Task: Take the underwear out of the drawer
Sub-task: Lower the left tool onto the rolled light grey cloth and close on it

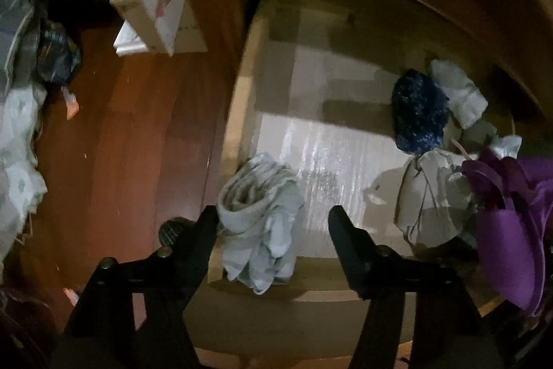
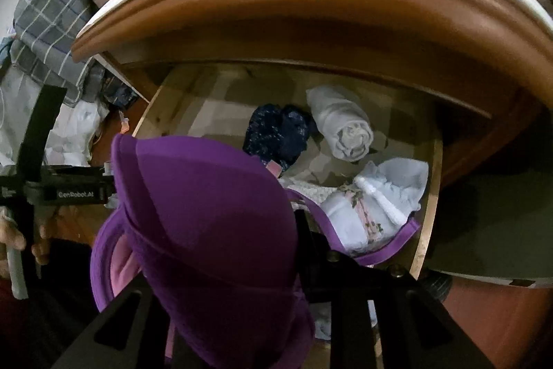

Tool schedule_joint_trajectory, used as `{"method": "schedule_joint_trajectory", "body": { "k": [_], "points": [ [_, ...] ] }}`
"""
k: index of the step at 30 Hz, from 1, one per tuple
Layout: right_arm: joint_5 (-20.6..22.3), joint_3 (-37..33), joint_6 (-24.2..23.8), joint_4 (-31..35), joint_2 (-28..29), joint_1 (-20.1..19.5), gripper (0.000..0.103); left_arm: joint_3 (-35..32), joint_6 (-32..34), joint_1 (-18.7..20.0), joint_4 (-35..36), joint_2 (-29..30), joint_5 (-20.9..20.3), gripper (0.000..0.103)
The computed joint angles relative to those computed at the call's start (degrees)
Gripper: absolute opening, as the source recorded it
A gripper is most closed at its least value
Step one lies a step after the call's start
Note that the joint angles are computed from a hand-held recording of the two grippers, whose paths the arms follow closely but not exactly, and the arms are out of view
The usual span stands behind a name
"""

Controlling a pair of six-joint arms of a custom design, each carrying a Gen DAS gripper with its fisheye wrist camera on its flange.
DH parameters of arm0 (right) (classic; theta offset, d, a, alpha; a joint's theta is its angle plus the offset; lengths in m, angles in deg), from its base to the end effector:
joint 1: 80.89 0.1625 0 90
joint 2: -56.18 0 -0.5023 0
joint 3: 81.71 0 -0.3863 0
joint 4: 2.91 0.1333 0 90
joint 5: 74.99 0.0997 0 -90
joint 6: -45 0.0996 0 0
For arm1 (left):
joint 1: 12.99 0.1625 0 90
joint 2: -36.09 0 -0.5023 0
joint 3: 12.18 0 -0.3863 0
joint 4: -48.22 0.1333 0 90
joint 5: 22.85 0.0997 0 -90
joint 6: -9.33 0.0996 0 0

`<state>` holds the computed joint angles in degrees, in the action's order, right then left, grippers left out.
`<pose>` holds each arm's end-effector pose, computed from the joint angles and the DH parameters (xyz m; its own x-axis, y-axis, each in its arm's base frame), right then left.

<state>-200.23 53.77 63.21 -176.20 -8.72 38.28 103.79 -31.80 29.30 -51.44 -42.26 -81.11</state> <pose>0.2888 -0.3618 0.1956 -0.8848 -0.0067 0.4659 -0.2094 0.8989 -0.3849 -0.2122 -0.4440 0.2971 -0.7234 0.2079 -0.6584 0.2358 0.9706 0.0475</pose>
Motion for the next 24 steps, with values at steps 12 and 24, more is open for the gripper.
{"method": "schedule_joint_trajectory", "body": {
  "k": [12, 24],
  "points": [
    [1.66, 0.69, -0.93, -2.17, 0.70, -0.91, 0.022, -0.41, 2.03, -1.13, 1.59, 3.86, -0.25, 0.045],
    [1.46, 1.21, -1.08, -2.90, 0.68, -0.87, 0.022, -0.73, 0.01, -1.08, 3.43, 5.91, 1.30, 0.031]
  ]
}}
